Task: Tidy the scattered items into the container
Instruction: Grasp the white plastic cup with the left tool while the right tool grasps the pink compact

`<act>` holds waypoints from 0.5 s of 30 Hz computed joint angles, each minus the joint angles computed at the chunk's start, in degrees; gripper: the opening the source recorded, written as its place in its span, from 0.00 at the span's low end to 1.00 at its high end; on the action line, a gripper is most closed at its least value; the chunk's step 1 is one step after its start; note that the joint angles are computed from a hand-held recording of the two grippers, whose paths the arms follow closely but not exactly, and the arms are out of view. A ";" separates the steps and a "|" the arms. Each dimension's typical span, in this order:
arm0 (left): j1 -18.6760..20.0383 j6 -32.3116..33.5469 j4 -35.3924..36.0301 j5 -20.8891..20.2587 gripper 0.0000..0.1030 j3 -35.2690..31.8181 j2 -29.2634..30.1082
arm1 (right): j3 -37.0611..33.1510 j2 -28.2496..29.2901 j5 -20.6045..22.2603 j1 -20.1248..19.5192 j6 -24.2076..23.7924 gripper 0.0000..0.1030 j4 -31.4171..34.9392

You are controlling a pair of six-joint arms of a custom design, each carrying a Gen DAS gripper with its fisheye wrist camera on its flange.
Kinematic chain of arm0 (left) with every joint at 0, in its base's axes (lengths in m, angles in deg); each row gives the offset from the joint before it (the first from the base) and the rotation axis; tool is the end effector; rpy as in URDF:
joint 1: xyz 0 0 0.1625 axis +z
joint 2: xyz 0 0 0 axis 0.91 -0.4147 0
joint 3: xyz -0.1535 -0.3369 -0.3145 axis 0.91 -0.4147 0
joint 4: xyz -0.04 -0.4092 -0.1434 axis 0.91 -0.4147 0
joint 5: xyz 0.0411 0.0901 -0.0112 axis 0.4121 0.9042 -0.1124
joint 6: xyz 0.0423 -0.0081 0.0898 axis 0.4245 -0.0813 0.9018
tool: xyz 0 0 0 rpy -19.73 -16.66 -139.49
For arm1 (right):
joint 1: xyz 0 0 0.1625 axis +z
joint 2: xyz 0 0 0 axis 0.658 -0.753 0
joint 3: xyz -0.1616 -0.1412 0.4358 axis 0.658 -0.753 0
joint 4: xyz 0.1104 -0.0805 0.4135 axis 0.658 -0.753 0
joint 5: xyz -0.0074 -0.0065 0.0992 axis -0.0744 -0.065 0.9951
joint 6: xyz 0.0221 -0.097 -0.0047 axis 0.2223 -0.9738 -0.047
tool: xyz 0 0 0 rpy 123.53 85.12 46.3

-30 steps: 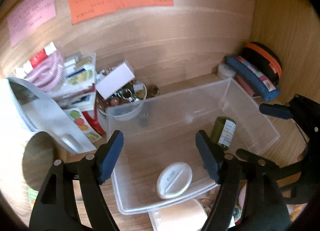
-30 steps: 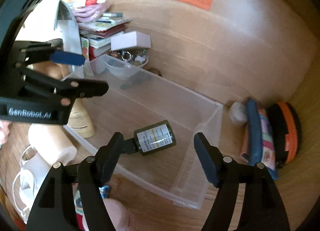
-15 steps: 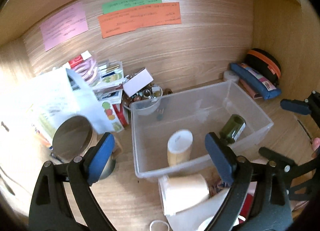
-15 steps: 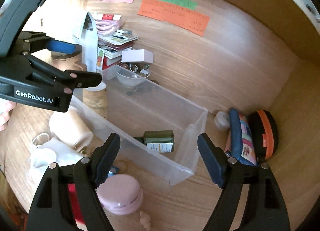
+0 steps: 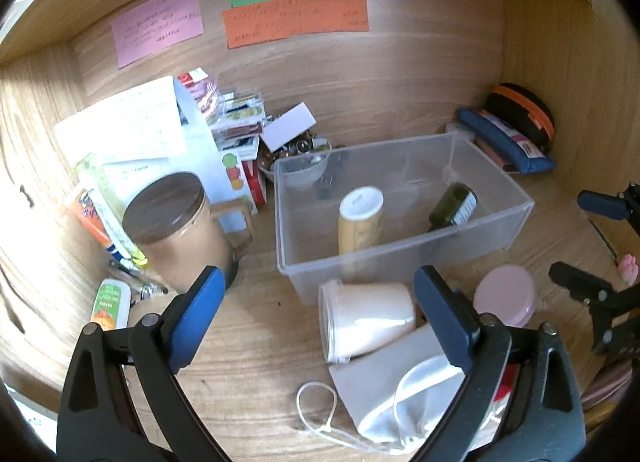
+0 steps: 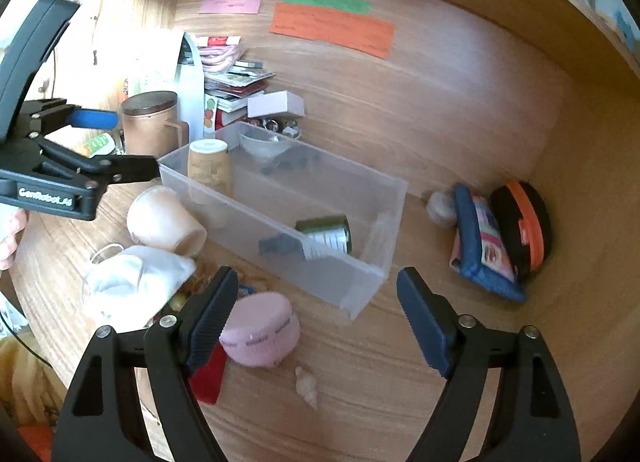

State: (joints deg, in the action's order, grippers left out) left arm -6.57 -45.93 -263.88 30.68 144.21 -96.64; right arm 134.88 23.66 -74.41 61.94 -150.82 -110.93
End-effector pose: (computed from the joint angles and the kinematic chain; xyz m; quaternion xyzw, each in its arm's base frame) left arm -0.0929 -0.5717 0.2091 0.1848 0.8208 -0.3713 0.3928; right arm 0.2642 -0.6457 0.0835 0.5451 -0.7705 0.2415 0.2255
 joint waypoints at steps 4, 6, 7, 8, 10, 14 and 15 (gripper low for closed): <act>0.84 -3.38 2.21 -3.29 0.94 2.56 -2.21 | 0.74 -1.05 -0.11 -1.01 1.69 0.78 1.30; 1.66 -5.49 4.75 -6.46 0.94 4.12 -4.00 | 1.31 -1.67 -0.12 -1.69 2.26 0.78 1.62; 1.82 -6.09 5.26 -6.70 0.94 4.65 -4.21 | 1.61 -1.89 -0.16 -1.97 2.28 0.78 1.78; 1.94 -6.47 5.61 -6.65 0.94 5.06 -4.18 | 1.97 -2.15 -0.17 -2.28 2.20 0.78 2.02; 2.27 -7.10 6.64 -6.26 0.94 5.38 -3.64 | 2.51 -2.59 -0.21 -2.89 2.22 0.78 3.14; 3.37 -8.03 8.81 -5.64 0.94 3.67 -1.56 | 2.55 -3.31 -0.28 -3.88 2.97 0.78 8.48; 3.83 -8.56 9.83 -6.48 0.94 2.93 -1.41 | 2.32 -3.12 -0.43 -3.98 3.15 0.78 9.39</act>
